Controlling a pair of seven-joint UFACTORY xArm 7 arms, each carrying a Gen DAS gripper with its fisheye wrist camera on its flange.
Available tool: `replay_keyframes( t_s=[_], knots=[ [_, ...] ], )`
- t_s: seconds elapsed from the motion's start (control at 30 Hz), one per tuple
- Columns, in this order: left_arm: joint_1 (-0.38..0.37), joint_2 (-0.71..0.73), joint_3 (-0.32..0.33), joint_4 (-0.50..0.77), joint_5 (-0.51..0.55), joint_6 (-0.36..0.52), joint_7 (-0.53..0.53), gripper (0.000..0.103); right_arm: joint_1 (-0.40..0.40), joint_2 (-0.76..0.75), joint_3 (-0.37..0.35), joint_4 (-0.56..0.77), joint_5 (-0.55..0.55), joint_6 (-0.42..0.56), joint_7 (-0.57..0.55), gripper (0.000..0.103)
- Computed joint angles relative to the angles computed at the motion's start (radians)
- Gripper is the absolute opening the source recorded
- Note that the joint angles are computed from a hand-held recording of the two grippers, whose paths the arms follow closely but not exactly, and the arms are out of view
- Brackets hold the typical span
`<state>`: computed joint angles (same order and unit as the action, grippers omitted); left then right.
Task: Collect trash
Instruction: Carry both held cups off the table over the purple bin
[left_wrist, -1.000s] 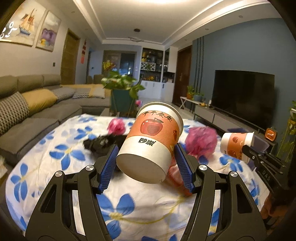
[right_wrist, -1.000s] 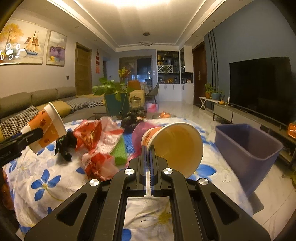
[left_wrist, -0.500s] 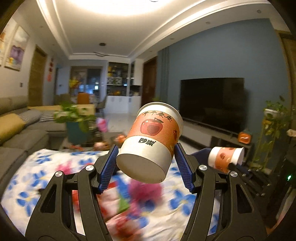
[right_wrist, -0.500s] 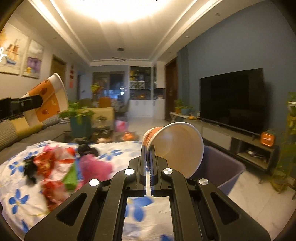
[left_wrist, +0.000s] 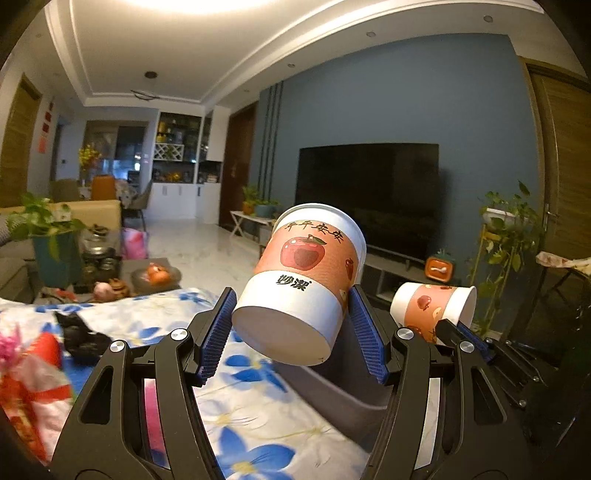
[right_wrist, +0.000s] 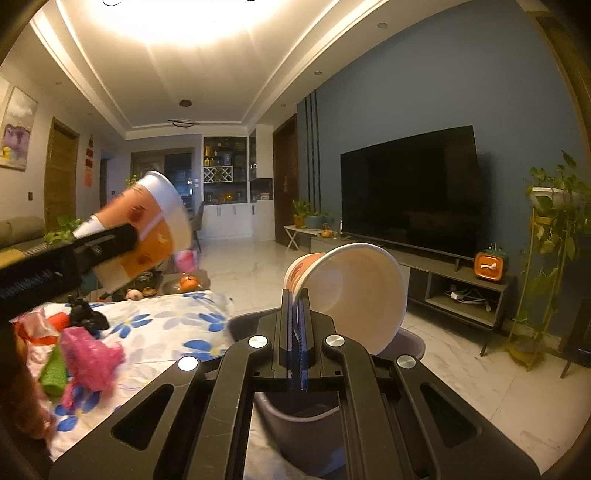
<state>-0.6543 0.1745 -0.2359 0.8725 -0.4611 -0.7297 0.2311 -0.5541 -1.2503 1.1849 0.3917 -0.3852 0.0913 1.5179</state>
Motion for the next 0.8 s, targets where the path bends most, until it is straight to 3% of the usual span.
replay_keyframes(
  t_s=[0.5, 0.8],
  knots=[
    [-0.006, 0.211, 0.051, 0.224, 0.156, 0.142, -0.088, 0.061, -0.15, 0.052, 0.044, -0.02, 0.034, -0.153, -0.017, 0.004],
    [-0.021, 0.274, 0.076, 0.314, 0.206, 0.232, -0.137, 0.061, -0.2, 0.085, 0.063, -0.006, 0.06, -0.18, -0.063, 0.004]
  ],
)
